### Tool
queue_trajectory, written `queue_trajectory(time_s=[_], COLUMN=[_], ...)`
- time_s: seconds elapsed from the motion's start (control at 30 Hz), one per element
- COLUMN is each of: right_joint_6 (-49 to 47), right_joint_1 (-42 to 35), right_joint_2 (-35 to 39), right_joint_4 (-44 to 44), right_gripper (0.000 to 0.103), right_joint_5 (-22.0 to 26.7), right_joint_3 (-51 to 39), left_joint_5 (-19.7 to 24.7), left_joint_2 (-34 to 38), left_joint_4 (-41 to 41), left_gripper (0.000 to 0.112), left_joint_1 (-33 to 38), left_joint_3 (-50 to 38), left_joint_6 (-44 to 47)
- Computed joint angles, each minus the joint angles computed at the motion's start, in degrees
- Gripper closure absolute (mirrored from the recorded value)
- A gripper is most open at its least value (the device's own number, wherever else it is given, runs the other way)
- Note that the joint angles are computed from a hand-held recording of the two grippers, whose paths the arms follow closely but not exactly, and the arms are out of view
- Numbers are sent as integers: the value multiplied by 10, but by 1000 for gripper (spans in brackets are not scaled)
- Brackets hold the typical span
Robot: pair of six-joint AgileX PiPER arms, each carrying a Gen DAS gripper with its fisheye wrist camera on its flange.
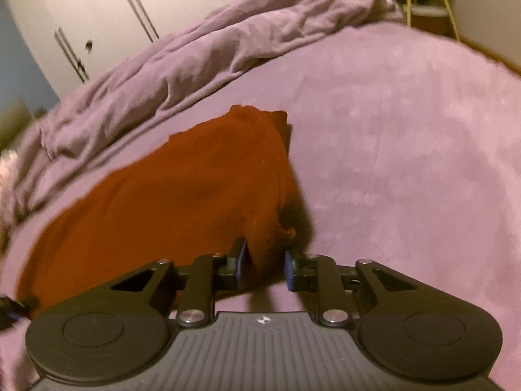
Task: Fold small clothes
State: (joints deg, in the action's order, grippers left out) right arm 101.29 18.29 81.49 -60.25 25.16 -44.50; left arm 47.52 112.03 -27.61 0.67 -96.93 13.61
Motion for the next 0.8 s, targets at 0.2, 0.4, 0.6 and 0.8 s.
queue_trajectory(time_s=[0.2,0.4,0.6,0.8], right_joint_6=[-57,-30,-58,-95], right_joint_1=[59,118,138,159], right_joint_2=[7,-2,26,109], right_joint_4=[6,-62,-81,-75], right_gripper=[76,75,75,75], right_joint_5=[108,205,139,77], right_joint_3=[-38,-48,-81,-159], left_joint_5=[4,78,79,59], left_joint_2=[-11,21,57,77], left_joint_4=[4,-94,-124,-111], left_gripper=[60,52,41,66], left_joint_1=[21,50,36,26], left_joint_3=[2,-27,-57,-85], left_joint_6=[-2,54,37,-17])
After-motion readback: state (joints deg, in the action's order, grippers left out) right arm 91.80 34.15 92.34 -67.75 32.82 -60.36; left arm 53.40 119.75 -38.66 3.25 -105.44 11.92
